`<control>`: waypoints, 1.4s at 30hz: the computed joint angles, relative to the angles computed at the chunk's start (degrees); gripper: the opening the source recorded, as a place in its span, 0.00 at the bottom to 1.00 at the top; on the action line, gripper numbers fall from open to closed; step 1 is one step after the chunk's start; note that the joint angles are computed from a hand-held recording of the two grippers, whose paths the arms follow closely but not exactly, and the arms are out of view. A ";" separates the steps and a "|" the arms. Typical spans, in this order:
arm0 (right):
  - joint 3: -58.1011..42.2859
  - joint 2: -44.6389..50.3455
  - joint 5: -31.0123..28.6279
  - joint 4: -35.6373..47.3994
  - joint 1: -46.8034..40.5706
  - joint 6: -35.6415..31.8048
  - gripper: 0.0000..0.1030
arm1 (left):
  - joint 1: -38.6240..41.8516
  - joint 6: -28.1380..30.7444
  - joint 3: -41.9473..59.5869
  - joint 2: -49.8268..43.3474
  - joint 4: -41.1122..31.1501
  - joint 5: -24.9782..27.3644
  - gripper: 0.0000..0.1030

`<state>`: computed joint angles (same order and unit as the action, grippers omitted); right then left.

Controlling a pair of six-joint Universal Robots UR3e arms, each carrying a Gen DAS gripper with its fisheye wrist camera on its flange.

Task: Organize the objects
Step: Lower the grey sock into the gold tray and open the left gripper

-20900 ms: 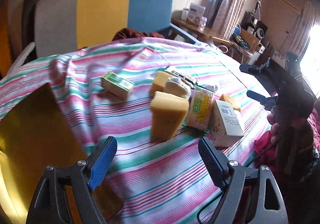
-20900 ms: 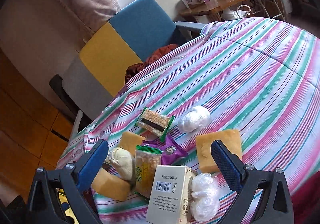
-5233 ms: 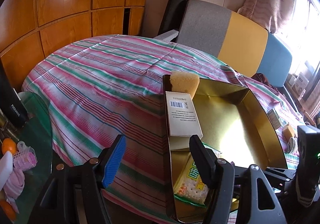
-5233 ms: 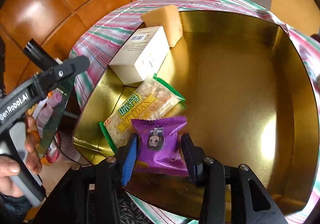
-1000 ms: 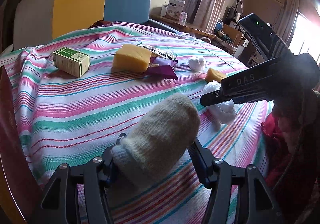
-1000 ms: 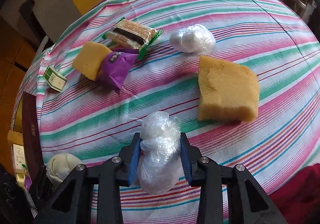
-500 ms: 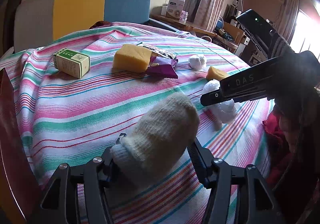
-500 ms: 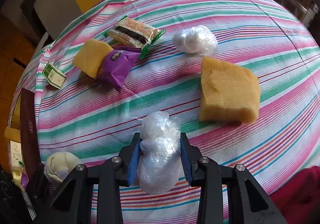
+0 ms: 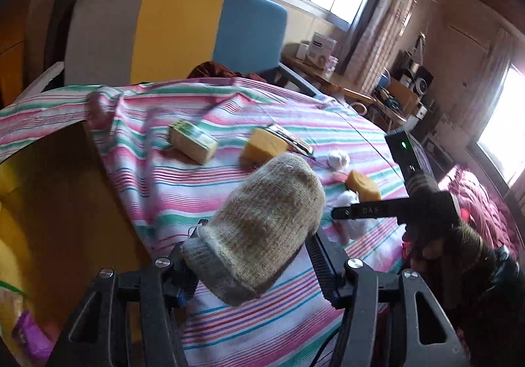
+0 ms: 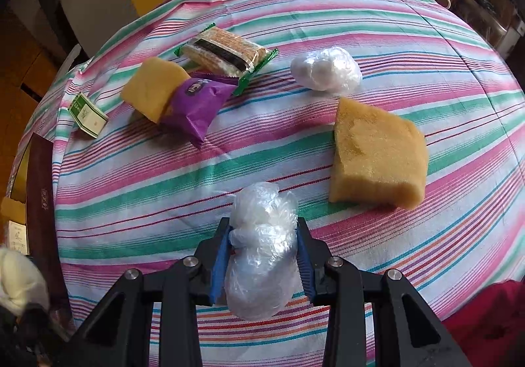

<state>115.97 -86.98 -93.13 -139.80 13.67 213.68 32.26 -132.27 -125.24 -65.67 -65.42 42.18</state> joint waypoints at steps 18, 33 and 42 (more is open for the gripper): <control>-3.45 4.53 -1.25 -0.45 1.67 -0.98 0.37 | 20.53 -11.28 13.17 -23.28 9.03 9.55 0.58; 0.14 -1.01 -0.35 1.00 1.30 -1.80 0.38 | 12.23 -21.80 13.59 -29.57 24.83 21.74 0.61; 0.22 -1.58 -0.63 1.28 1.63 -2.35 0.36 | 15.49 -16.59 5.09 -18.93 29.01 20.84 0.61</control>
